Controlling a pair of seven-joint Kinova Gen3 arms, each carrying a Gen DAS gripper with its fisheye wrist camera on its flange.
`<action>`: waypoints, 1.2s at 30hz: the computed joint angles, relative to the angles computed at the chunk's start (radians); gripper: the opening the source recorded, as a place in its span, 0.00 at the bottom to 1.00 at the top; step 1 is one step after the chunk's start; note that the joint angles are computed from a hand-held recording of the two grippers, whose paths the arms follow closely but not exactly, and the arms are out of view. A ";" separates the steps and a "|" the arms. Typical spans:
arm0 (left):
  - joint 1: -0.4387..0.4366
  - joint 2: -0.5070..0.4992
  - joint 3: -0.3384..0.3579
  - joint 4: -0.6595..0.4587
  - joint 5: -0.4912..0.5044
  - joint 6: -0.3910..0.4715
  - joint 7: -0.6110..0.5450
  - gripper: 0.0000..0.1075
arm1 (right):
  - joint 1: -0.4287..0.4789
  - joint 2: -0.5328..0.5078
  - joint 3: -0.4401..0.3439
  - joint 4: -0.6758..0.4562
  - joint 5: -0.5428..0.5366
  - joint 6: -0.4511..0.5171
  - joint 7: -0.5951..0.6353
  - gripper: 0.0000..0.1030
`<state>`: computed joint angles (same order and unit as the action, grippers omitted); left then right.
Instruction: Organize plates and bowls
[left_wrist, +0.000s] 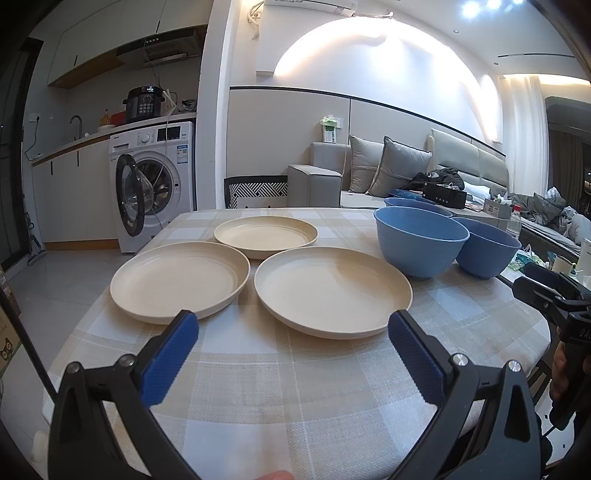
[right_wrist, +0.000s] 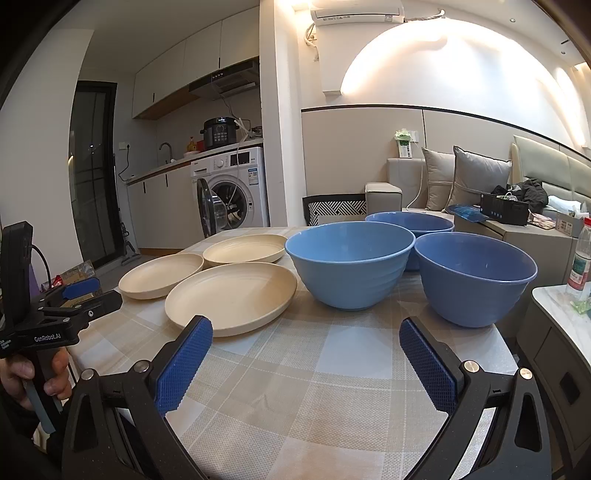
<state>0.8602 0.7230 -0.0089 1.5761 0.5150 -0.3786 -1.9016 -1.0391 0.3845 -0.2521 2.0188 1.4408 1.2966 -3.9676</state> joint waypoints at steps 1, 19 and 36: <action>0.000 0.000 0.001 0.000 0.000 0.000 0.000 0.96 | 0.000 0.000 0.000 0.000 0.000 -0.001 0.001 1.00; -0.006 -0.003 0.003 0.000 -0.005 0.002 0.004 0.96 | -0.002 0.001 0.000 -0.002 -0.003 0.004 0.006 1.00; -0.008 -0.005 0.003 0.001 -0.009 0.002 0.009 0.96 | -0.002 0.002 0.000 -0.003 -0.003 0.004 0.008 1.00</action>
